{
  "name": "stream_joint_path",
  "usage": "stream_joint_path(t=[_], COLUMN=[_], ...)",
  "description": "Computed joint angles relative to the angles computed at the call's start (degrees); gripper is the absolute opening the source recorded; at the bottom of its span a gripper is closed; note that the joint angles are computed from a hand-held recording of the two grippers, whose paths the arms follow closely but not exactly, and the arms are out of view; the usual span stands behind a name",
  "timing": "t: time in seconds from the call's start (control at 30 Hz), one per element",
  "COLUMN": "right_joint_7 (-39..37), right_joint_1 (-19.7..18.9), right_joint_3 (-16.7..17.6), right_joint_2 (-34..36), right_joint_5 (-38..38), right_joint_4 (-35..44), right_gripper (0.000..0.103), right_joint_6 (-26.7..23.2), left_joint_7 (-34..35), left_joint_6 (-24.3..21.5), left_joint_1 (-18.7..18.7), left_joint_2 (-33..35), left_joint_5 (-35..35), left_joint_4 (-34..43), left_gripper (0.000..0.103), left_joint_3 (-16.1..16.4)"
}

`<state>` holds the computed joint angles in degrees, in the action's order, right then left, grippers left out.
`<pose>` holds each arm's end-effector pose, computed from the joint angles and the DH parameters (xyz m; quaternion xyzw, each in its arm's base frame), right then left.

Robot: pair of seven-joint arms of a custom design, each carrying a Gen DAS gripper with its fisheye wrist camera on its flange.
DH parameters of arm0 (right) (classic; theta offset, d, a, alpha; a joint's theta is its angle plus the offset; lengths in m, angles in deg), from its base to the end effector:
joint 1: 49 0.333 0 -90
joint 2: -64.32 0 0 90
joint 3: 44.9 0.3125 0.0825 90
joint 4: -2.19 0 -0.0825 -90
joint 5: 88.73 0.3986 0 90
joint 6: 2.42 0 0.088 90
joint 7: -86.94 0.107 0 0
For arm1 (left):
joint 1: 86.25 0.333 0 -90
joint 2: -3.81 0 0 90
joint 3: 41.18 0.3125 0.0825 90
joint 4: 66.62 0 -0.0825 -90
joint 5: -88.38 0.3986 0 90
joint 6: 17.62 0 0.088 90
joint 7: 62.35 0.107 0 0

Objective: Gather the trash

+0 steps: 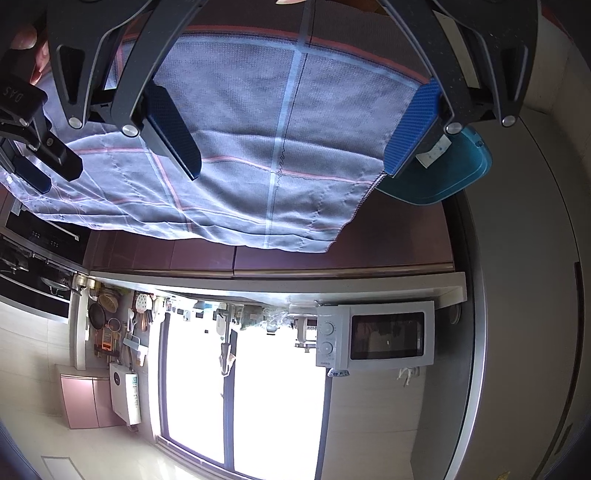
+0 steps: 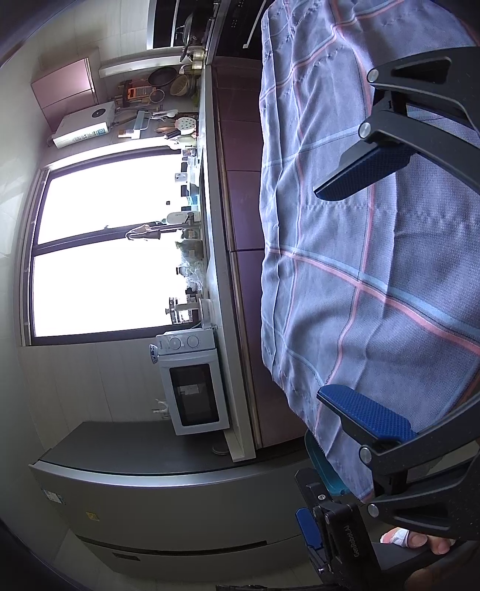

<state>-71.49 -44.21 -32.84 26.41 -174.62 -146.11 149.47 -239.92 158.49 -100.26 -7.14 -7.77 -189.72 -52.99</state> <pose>0.3802 0.1497 0.5138 -0.4246 0.6797 -0.4570 0.3859 0.5037 -0.1612 0.5320 -0.4395 0.7032 -0.4882 0.2719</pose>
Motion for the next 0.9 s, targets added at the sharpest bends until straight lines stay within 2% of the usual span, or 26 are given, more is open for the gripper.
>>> stream_joint_path(t=[0.13, 0.2, 0.27, 0.33, 0.4, 0.53, 0.6, 0.63, 0.73, 0.77, 0.9], right_joint_7=[-5.5, -8.6, -15.1, -20.8, -25.6, -36.1, -40.1, -43.4, -49.9, -51.1, -54.6], right_joint_1=[-0.7, -1.8, -2.2, -2.8, -3.9, -5.5, -6.7, -6.4, -6.8, -7.5, -10.6], right_joint_3=[-2.1, -3.9, -6.7, -9.0, -10.8, -14.3, -15.4, -16.6, -20.3, -20.6, -20.5], right_joint_2=[-0.8, -1.6, -1.7, -1.7, -1.6, -0.2, 0.9, 1.6, 2.7, 3.1, 4.8], right_joint_5=[4.9, 7.9, 14.4, 19.7, 23.3, 30.6, 33.3, 36.1, 42.6, 44.1, 48.3], right_joint_4=[-1.1, -2.0, -2.5, -2.8, -3.0, -2.5, -2.1, -1.6, -1.5, -1.2, -0.3], right_gripper=[0.096, 0.096, 0.096, 0.096, 0.096, 0.096, 0.096, 0.096, 0.096, 0.096, 0.096], right_joint_6=[-0.6, 0.4, 0.3, -0.8, -1.5, -3.6, -4.4, -5.5, -4.6, -5.5, -7.3], left_joint_7=[-21.4, -34.9, -49.8, -60.2, -72.6, -83.7, -85.8, -87.2, -88.3, -88.8, -89.5], left_joint_6=[-1.7, -2.6, -5.5, -9.6, -13.6, -23.7, -30.9, -32.5, -35.8, -36.4, -37.1], left_joint_1=[0.3, 1.1, 1.6, 1.4, -1.1, -3.6, -3.4, -3.7, -4.8, -5.6, -4.7], left_joint_2=[5.5, 9.8, 14.8, 20.0, 25.3, 35.3, 40.5, 42.3, 46.4, 47.4, 48.7], left_joint_5=[22.6, 36.6, 51.8, 62.1, 74.9, 86.9, 89.6, 91.4, 97.1, 99.4, 100.1], left_joint_4=[3.0, 6.1, 10.7, 16.7, 23.1, 37.1, 45.3, 48.0, 54.3, 55.9, 57.9], left_gripper=[0.097, 0.097, 0.097, 0.097, 0.097, 0.097, 0.097, 0.097, 0.097, 0.098, 0.099], left_joint_3=[0.0, -0.1, 0.5, 1.5, 4.7, 7.3, 6.6, 6.7, 6.7, 7.2, 5.8])
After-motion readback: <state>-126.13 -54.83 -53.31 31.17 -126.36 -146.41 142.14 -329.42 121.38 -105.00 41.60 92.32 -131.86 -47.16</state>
